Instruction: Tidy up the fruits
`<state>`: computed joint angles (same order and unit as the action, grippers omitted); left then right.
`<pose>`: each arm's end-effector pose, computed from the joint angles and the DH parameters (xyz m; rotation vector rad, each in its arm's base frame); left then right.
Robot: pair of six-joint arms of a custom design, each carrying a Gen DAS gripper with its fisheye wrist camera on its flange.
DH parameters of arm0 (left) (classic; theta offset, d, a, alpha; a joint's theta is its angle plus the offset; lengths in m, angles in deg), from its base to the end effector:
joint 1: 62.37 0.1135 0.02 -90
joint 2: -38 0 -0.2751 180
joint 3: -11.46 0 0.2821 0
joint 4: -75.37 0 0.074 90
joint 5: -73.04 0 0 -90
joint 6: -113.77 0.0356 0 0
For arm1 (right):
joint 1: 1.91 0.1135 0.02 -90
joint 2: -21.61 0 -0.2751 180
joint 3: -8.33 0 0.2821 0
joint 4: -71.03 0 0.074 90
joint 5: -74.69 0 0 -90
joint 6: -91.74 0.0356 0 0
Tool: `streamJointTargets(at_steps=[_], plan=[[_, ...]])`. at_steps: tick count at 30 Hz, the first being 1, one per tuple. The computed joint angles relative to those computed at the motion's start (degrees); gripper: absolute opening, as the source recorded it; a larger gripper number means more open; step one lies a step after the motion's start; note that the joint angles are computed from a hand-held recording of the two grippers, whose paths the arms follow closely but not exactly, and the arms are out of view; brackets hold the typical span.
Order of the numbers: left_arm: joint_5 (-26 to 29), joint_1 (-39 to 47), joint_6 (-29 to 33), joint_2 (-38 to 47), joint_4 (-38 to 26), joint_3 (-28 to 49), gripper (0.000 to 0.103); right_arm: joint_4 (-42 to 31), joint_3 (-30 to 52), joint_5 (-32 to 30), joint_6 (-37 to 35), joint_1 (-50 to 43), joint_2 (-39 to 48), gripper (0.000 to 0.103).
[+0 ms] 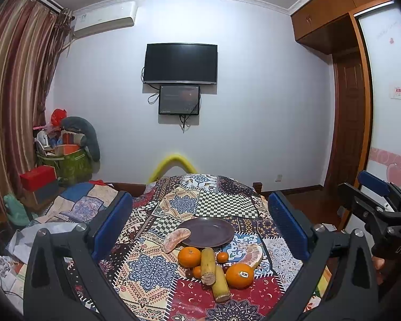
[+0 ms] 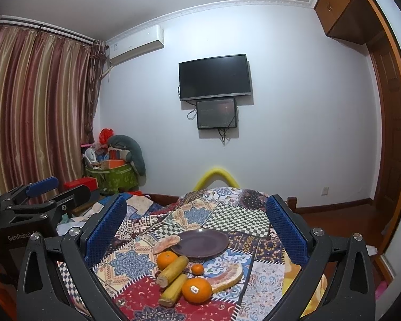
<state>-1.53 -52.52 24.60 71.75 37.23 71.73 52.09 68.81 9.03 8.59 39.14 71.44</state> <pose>0.1492 0.0163 0.3705 0.0553 1.7665 -0.1037 0.1794 0.1368 0.3605 -0.1945 1.6982 0.2587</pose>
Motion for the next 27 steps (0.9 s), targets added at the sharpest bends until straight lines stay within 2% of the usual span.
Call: streamJointTargets(at_steps=[27], plan=[[-0.5, -0.8, -0.1, 0.0, 0.2, -0.2, 0.103, 1.0, -0.5, 0.0, 0.2, -0.3, 0.3, 0.103]])
